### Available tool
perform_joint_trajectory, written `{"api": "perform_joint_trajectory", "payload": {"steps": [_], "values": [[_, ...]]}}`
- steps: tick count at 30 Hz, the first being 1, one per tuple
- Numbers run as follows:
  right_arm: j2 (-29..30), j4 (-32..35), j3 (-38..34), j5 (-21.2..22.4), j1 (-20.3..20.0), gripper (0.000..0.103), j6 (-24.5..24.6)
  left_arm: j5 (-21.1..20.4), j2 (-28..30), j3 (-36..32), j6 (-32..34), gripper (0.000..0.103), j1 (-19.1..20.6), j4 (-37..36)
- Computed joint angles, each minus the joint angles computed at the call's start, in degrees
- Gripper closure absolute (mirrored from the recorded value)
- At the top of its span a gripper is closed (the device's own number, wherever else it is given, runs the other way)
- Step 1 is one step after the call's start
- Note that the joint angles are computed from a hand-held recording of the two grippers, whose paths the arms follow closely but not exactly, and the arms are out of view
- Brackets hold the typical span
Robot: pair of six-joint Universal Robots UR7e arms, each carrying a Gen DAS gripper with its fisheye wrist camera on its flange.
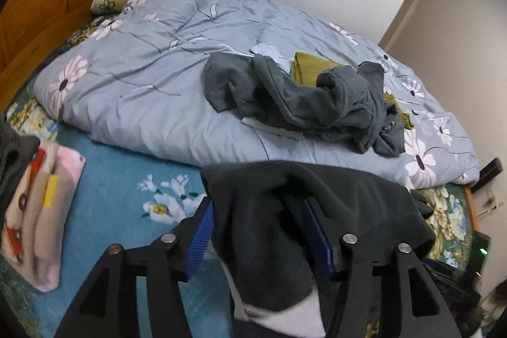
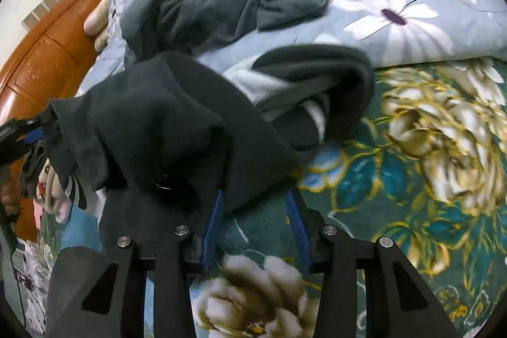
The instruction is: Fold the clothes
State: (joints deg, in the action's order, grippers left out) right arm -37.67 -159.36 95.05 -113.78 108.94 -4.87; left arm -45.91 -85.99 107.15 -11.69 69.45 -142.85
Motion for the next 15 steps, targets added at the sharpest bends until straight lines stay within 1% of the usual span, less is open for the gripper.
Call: {"api": "perform_joint_trajectory", "payload": {"steps": [4, 7, 11, 13, 14, 15], "values": [[2.83, 4.36, -3.39, 2.19, -0.43, 0.059, 1.45, -0.33, -3.06, 3.75, -1.4, 0.035, -0.44, 1.89], [4.49, 4.28, -5.08, 2.81, -0.16, 0.059, 2.05, 0.94, -3.16, 5.27, -1.61, 0.034, -0.54, 5.75], [6.3, 4.29, -7.31, 2.76, 0.27, 0.059, 3.25, 2.13, -0.76, 5.6, -0.47, 0.034, 0.28, 9.39], [6.72, 3.93, -8.0, 2.27, 0.56, 0.061, 3.55, 2.86, 1.33, 4.66, -1.2, 0.034, 1.35, 11.46], [6.85, 3.49, -8.19, 1.95, 0.75, 0.063, 3.51, 3.28, 2.01, 4.3, -2.01, 0.034, 1.84, 11.55], [6.96, 2.92, -8.33, 1.7, 0.91, 0.068, 3.39, 3.56, 2.6, 4.0, -2.85, 0.034, 2.39, 11.0]]}}
